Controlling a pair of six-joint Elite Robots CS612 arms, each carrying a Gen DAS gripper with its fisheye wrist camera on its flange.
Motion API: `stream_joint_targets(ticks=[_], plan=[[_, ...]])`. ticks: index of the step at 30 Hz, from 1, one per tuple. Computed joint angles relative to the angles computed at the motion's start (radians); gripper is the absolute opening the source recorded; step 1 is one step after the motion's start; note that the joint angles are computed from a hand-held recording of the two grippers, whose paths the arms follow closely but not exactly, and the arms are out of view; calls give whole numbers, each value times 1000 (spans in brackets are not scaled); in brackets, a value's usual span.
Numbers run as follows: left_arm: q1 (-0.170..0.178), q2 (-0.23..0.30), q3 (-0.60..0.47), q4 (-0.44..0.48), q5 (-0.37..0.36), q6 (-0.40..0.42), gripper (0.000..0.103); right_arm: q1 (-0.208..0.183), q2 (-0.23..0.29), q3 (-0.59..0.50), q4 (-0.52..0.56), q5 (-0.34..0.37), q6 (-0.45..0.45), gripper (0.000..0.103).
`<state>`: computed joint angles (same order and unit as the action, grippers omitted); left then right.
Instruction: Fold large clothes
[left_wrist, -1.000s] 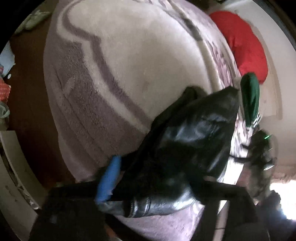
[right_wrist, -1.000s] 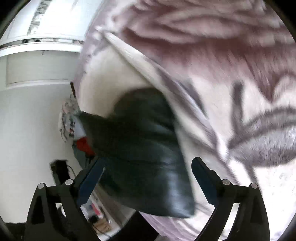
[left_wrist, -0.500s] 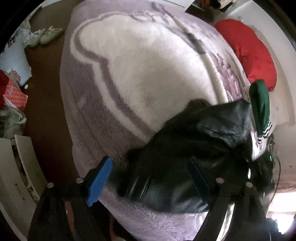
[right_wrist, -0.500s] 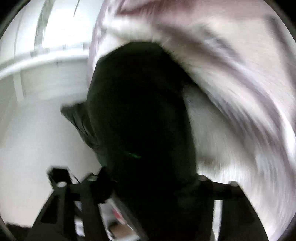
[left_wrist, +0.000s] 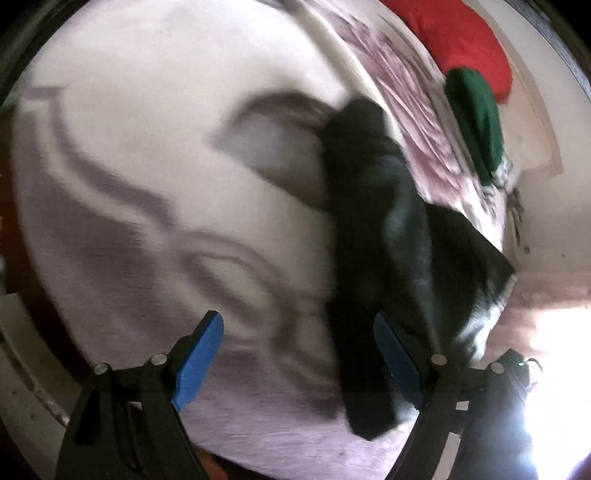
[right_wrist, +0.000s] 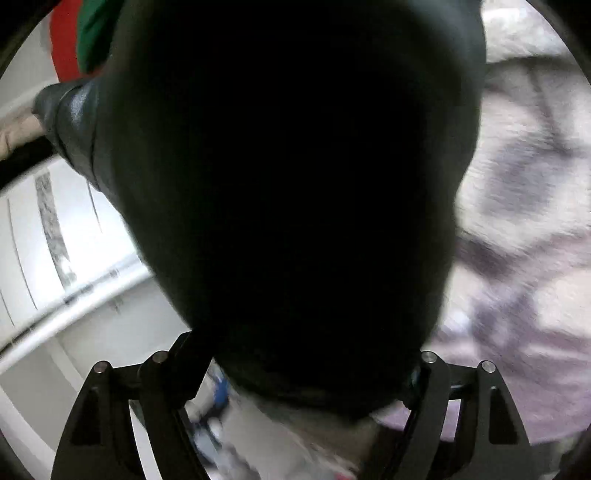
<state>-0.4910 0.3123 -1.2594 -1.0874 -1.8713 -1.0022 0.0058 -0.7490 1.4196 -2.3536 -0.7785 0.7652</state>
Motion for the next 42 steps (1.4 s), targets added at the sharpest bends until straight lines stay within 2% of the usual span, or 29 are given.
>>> stream_joint_targets(ticks=[1, 4, 6, 7, 8, 9, 10, 11, 12, 14, 15, 17, 19, 22, 24, 25, 27, 28, 29, 31, 33, 34, 35, 36, 37, 38, 39, 40, 42], plan=[[-2, 0, 17, -30, -21, -3, 83, -2, -24, -9, 87, -49, -80, 82], [-7, 0, 77, -142, -91, -15, 83, -9, -72, -39, 188, -194, -232, 82], [-10, -9, 126, -184, -117, -18, 83, -12, -89, -66, 196, -321, -299, 82], [-13, -11, 139, -201, -115, -20, 83, -13, -94, -77, 153, -365, -321, 82], [-18, -19, 155, -192, -87, -16, 82, -14, -84, -113, 151, -368, -334, 82], [-19, -22, 162, -193, -77, -17, 77, -10, -64, -161, 147, -341, -374, 82], [-21, -21, 164, -189, -60, -22, 67, -5, -39, -204, 166, -327, -412, 82], [-22, -14, 155, -187, -46, -37, 63, 5, -1, -271, 202, -312, -451, 80], [-21, -3, 139, -196, -46, -56, 58, 18, 50, -355, 261, -326, -511, 74], [-20, 22, 106, -225, -45, -94, 53, 29, 130, -484, 370, -356, -568, 30], [-17, 39, 87, -255, -52, -124, 50, 27, 154, -523, 393, -385, -572, 23], [-12, 62, 71, -297, -77, -163, 48, 38, 222, -609, 429, -453, -536, 16], [-8, 72, 71, -315, -95, -170, 48, 36, 267, -643, 452, -477, -504, 15], [6, 60, 88, -314, -153, -159, 51, 27, 300, -695, 498, -446, -477, 15], [13, 53, 90, -316, -182, -156, 52, 14, 302, -720, 545, -368, -498, 16], [16, 58, 81, -332, -190, -176, 53, 5, 299, -726, 572, -325, -514, 19], [18, 79, 60, -391, -201, -232, 59, -10, 274, -704, 568, -276, -534, 43], [18, 84, 61, -410, -199, -250, 63, -14, 264, -683, 540, -255, -541, 65], [15, 88, 66, -421, -190, -266, 63, -18, 262, -675, 534, -218, -563, 75], [11, 102, 72, -492, -157, -310, 62, -14, 288, -720, 606, -192, -607, 76], [3, 112, 65, -549, -88, -338, 59, -3, 327, -785, 703, -200, -652, 76], [2, 123, 56, -600, -67, -375, 44, 5, 328, -785, 689, -244, -665, 73], [2, 134, 47, -659, -57, -402, 33, 9, 316, -759, 639, -274, -660, 53], [4, 142, 44, -713, -61, -412, 26, 10, 316, -753, 614, -263, -634, 39], [7, 152, 35, -765, -70, -422, 20, 0, 305, -724, 572, -212, -590, 24], [9, 163, 33, -832, -80, -448, 20, -12, 289, -682, 520, -151, -544, 16], [11, 173, 37, -907, -92, -481, 19, -28, 273, -633, 457, -80, -471, 15], [12, 176, 48, -951, -93, -500, 18, -36, 264, -603, 415, -40, -428, 15], [14, 185, 53, -968, -100, -521, 18, -49, 252, -550, 333, -1, -345, 14]])
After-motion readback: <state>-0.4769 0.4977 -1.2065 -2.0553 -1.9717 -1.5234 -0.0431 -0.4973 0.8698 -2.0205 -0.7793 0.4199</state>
